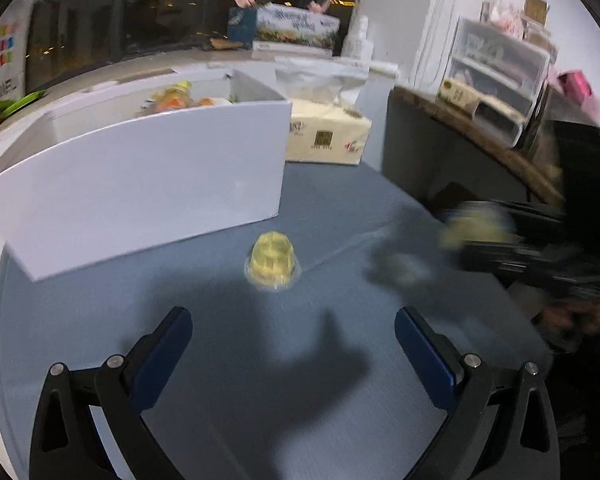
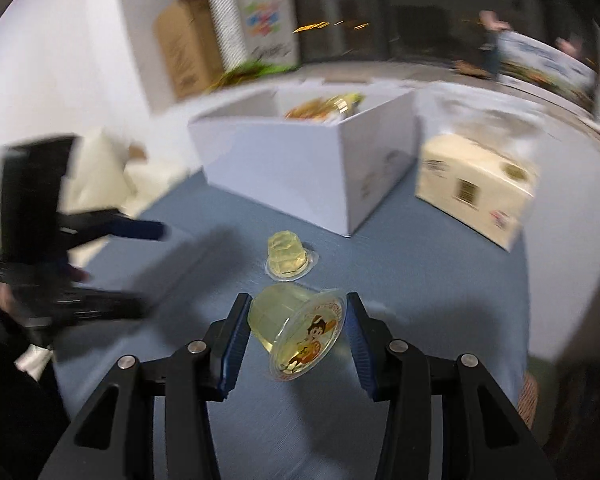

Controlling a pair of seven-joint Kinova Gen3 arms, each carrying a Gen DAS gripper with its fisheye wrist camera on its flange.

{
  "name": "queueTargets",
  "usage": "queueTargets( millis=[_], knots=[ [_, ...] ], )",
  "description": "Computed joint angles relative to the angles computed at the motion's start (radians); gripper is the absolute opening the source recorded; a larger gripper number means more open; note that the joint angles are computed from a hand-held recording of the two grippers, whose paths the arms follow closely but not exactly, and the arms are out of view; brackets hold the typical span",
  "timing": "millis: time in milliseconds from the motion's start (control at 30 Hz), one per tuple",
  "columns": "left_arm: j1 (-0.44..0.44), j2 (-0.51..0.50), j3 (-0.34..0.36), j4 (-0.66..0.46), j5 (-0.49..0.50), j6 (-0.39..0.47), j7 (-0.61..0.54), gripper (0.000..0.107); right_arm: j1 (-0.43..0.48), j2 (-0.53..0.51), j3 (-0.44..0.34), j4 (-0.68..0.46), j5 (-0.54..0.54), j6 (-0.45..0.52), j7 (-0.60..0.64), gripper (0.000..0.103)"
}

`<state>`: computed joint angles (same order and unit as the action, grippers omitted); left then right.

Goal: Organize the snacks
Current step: 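Grasp a jelly cup with the right gripper while the left gripper grasps another, then lower both jelly cups into the white box and open both grippers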

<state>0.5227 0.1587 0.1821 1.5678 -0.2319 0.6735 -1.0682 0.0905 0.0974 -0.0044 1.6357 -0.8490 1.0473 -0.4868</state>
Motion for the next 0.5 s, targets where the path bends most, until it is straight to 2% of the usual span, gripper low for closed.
queueTargets(
  millis=[67, 200, 267, 300, 367, 467, 500],
  knots=[
    [-0.021, 0.048, 0.007, -0.045, 0.032, 0.016, -0.053, 0.102, 0.021, -0.044, 0.016, 0.050, -0.049, -0.002, -0.010, 0.050],
    [-0.020, 0.152, -0.011, -0.161, 0.059, 0.082, -0.116, 0.082, 0.035, -0.122, 0.070, 0.125, -0.101, -0.008, -0.087, 0.050],
    [-0.013, 0.187, -0.023, -0.197, 0.064, 0.103, -0.133, 0.074, 0.046, -0.128, 0.113, 0.142, -0.147, 0.041, -0.096, 0.050],
    [-0.014, 0.197, -0.022, -0.200, 0.067, 0.099, -0.146, 0.057, 0.054, -0.125, 0.118, 0.144, -0.164, 0.054, -0.098, 0.050],
    [0.020, 0.198, -0.058, -0.196, 0.040, 0.088, -0.149, 0.041, 0.066, -0.143, 0.136, 0.170, -0.188, 0.068, -0.091, 0.050],
    [0.006, 0.183, -0.045, -0.173, 0.054, 0.073, -0.144, 0.041, 0.070, -0.149, 0.149, 0.190, -0.210, 0.080, -0.090, 0.050],
    [0.026, 0.174, -0.064, -0.160, 0.034, 0.068, -0.135, 0.041, 0.071, -0.148, 0.151, 0.195, -0.214, 0.085, -0.091, 0.050]
  ],
)
